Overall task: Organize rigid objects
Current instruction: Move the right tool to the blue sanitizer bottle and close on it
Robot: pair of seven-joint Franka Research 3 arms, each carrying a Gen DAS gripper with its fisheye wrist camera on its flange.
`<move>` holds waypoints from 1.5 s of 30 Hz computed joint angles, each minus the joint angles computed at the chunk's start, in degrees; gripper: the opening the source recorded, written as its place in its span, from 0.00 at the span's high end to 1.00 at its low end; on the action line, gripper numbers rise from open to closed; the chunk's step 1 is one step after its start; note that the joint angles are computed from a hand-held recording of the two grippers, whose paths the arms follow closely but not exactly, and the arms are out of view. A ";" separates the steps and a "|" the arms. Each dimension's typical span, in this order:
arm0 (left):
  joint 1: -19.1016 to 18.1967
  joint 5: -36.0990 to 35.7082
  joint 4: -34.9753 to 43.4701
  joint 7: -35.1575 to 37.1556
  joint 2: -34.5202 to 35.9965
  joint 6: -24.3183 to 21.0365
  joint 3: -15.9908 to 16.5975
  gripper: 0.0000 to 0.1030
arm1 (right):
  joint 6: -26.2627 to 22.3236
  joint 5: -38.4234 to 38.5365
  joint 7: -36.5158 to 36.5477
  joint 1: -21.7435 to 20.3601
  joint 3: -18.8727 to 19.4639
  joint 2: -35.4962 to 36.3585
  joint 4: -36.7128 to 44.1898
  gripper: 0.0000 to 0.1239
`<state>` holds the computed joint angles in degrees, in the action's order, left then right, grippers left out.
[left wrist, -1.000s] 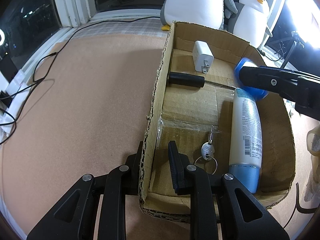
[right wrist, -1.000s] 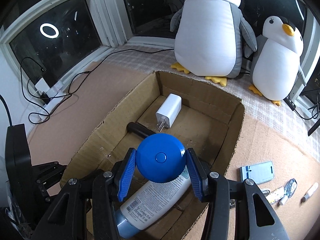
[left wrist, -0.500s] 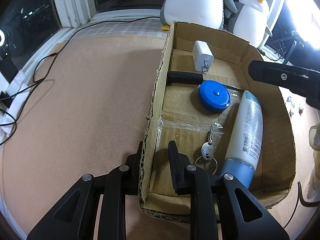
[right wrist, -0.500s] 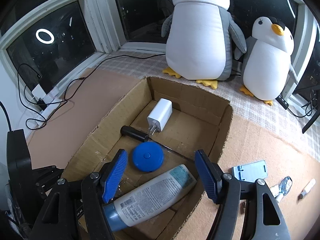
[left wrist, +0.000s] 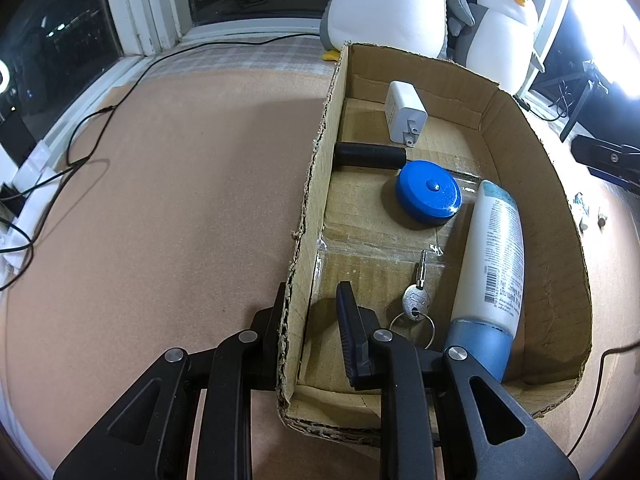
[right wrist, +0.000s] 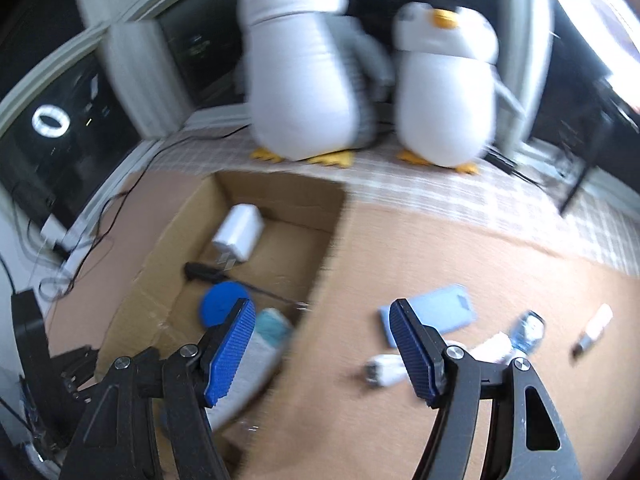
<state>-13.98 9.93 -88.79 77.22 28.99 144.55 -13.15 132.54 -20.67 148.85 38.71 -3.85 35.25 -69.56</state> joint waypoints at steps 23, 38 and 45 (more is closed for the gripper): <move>0.03 0.09 -0.09 -0.11 -0.03 0.09 -0.04 0.80 | -2.03 1.78 16.65 -9.86 2.65 -14.12 -24.08 0.48; -0.02 0.15 -0.16 -0.21 -0.07 0.12 -0.03 0.80 | -5.74 4.81 12.98 -10.58 2.69 -11.29 -21.30 0.63; -0.05 0.18 -0.20 -0.27 -0.09 0.15 -0.02 0.80 | -9.24 4.37 9.13 -10.29 2.63 -10.48 -19.49 0.76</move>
<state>-14.03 10.12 -88.99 76.95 28.90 144.70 -13.17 123.30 -16.30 157.98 28.42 -1.22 24.78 -89.05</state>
